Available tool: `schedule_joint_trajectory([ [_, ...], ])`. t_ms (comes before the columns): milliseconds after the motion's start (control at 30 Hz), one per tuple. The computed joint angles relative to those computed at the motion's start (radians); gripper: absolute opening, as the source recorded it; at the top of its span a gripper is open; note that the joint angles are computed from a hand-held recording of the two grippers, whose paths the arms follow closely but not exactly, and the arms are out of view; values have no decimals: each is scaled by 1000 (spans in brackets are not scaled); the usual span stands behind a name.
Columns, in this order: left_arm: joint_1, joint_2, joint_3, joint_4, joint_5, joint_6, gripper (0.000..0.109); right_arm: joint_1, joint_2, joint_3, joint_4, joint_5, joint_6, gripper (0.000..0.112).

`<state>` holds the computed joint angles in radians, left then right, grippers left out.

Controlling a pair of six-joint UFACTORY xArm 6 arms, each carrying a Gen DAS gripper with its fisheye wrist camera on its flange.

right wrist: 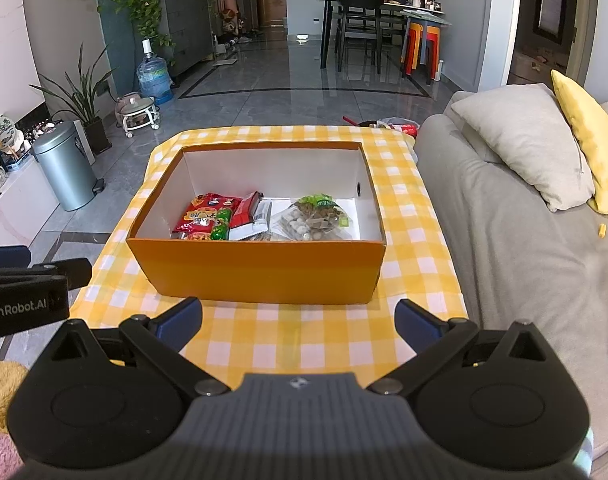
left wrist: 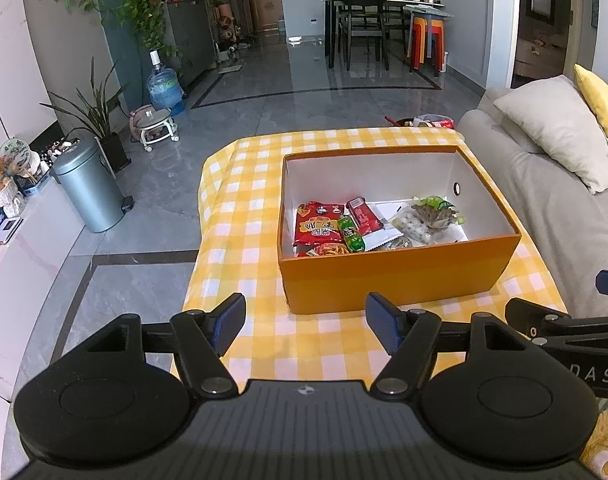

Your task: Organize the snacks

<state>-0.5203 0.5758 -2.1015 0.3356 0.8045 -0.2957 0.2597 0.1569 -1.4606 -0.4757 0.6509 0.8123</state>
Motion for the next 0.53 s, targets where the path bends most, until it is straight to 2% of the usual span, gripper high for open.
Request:
schedule_joint_trajectory([
  [533, 5, -8, 20, -5, -8, 3, 82, -2, 2, 5, 6, 2, 1, 99],
])
